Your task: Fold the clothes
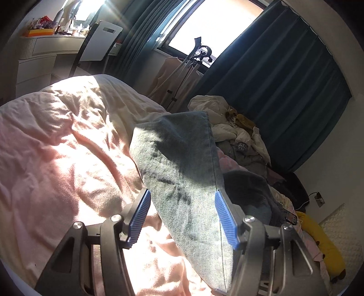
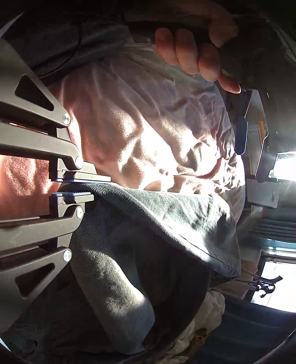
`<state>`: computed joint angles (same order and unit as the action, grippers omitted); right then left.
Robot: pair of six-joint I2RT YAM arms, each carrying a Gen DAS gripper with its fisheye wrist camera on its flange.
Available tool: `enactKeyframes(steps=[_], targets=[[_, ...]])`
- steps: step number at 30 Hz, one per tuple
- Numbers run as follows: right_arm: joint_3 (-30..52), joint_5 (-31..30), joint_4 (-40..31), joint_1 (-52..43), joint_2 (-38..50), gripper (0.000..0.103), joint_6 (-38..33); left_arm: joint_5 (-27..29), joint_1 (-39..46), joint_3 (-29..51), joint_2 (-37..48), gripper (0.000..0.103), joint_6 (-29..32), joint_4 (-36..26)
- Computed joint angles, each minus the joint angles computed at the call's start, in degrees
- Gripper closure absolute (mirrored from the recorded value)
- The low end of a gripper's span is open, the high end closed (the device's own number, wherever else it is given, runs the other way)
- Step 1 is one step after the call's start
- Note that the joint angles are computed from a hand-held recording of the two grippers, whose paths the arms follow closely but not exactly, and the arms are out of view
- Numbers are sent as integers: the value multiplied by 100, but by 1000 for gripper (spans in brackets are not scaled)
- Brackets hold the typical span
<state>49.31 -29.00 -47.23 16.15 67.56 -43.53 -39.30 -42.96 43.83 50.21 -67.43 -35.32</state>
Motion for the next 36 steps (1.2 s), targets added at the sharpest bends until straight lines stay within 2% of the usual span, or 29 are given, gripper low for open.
enactKeyframes(steps=[3, 6, 9, 14, 19, 23, 27, 30, 32, 34, 35, 36], targets=[[227, -165, -296, -181, 428, 95, 234, -10, -92, 219, 425, 43, 32, -89], [534, -674, -743, -616, 794, 93, 224, 12, -174, 467, 834, 43, 87, -220], [958, -992, -1222, -957, 1119, 92, 134, 170, -62, 788, 1276, 43, 395, -238], [1371, -1511, -1504, -1508, 1222, 87, -195, 525, 497, 1587, 2097, 43, 1167, -99], [1266, -1555, -407, -1838, 1022, 85, 51, 967, 1429, 2842, 3349, 43, 2104, -39], [1599, -1578, -45, -2036, 1569, 85, 378, 1249, 2110, 3961, 4524, 43, 2415, -88], [2011, -1617, -13, -2138, 2153, 85, 713, 1367, 2625, 5584, 5830, 43, 2788, -668], [1534, -1078, 953, -1921, 1812, 85, 841, 1308, 2874, 7011, 6759, 43, 3004, -1406], [1255, -924, 1480, -1779, 1655, 85, 760, 1306, 3020, 7872, 7314, 43, 3043, -1900], [1009, -768, 1982, -1604, 1588, 85, 727, 1338, 3166, 8763, 7894, 46, 3054, -2484], [927, -691, 2189, -1513, 1614, 85, 753, 1440, 3233, 8936, 8031, 53, 3062, -2590], [889, -633, 2339, -1438, 1675, 85, 783, 1518, 3271, 9079, 8147, 66, 3041, -2706]])
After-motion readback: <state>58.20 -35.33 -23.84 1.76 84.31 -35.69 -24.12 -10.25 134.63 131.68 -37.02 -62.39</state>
